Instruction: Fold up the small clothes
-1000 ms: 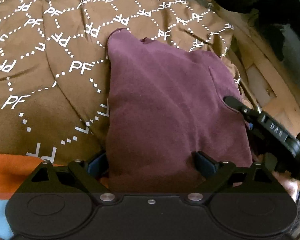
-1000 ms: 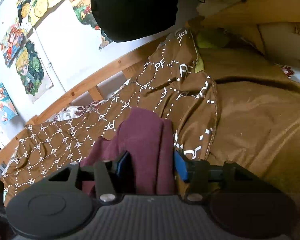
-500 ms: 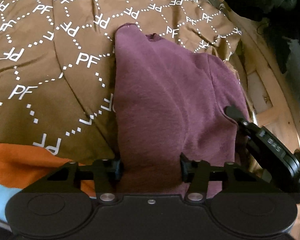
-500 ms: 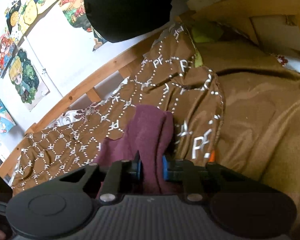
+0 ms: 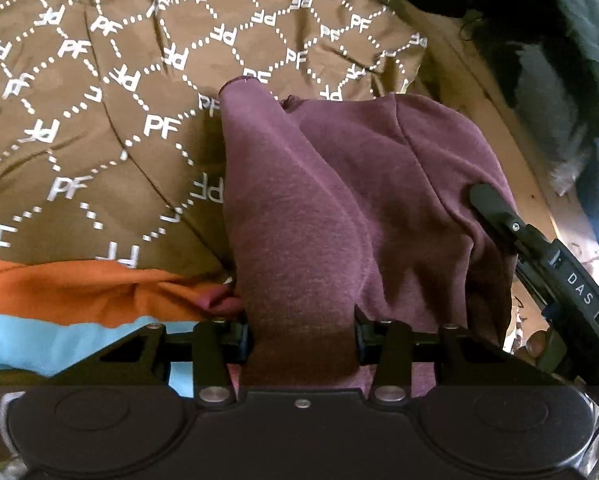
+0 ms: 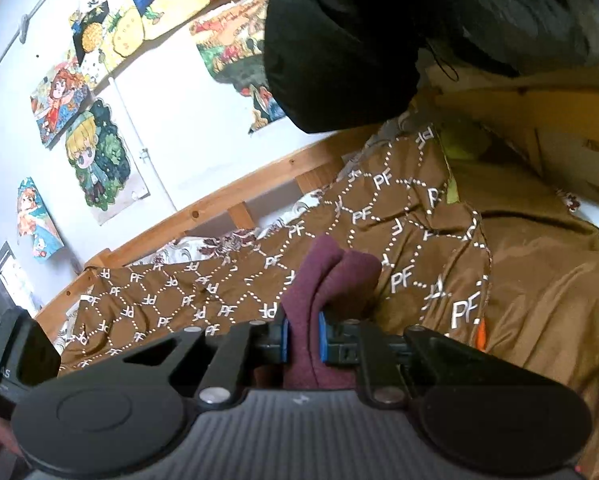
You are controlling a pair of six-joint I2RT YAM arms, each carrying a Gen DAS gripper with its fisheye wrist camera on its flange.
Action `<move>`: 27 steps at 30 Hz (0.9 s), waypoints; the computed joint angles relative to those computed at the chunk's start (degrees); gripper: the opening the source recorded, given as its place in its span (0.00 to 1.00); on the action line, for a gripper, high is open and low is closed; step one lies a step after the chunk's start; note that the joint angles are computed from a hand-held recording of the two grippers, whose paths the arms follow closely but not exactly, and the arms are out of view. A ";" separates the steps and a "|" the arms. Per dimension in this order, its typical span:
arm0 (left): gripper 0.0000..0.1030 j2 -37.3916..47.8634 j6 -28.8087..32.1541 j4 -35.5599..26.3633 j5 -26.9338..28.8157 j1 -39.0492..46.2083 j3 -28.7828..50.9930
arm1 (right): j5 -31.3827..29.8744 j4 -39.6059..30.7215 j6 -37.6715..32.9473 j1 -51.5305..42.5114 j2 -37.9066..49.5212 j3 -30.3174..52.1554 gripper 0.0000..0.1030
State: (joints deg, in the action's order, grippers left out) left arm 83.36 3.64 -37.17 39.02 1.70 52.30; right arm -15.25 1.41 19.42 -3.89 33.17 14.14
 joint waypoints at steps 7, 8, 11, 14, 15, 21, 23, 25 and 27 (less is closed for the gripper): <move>0.44 -1.31 11.01 -6.52 3.93 10.94 2.64 | 18.14 4.51 3.48 21.35 5.27 3.22 0.15; 0.44 -1.04 12.41 -6.91 4.50 12.89 3.52 | 19.76 6.64 3.72 23.51 7.94 4.18 0.15; 0.44 -1.92 14.54 -3.86 3.62 17.05 4.63 | 23.13 15.76 3.12 29.00 19.47 8.24 0.15; 0.44 -2.73 15.78 4.40 1.08 19.81 3.55 | 23.84 26.81 1.34 31.71 31.36 11.34 0.15; 0.44 -2.59 15.24 7.46 -0.22 19.81 3.06 | 23.55 31.04 1.00 32.06 35.93 12.47 0.15; 0.44 0.65 12.60 26.98 -8.83 18.69 -2.80 | 19.60 42.88 0.06 30.64 57.67 22.21 0.15; 0.45 3.39 11.42 31.93 -10.39 17.95 -4.70 | 19.70 44.66 -1.94 30.38 62.55 24.52 0.15; 0.45 6.67 9.51 34.65 -11.66 17.35 -5.61 | 19.39 45.58 -2.80 29.84 66.81 26.02 0.15; 0.46 9.07 8.02 35.25 -13.87 16.65 -5.68 | 19.82 45.00 -1.95 29.24 70.51 27.12 0.15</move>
State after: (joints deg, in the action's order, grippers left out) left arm 92.43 11.65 -1.92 25.15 18.35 46.62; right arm 4.56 46.41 17.48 25.35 103.67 41.26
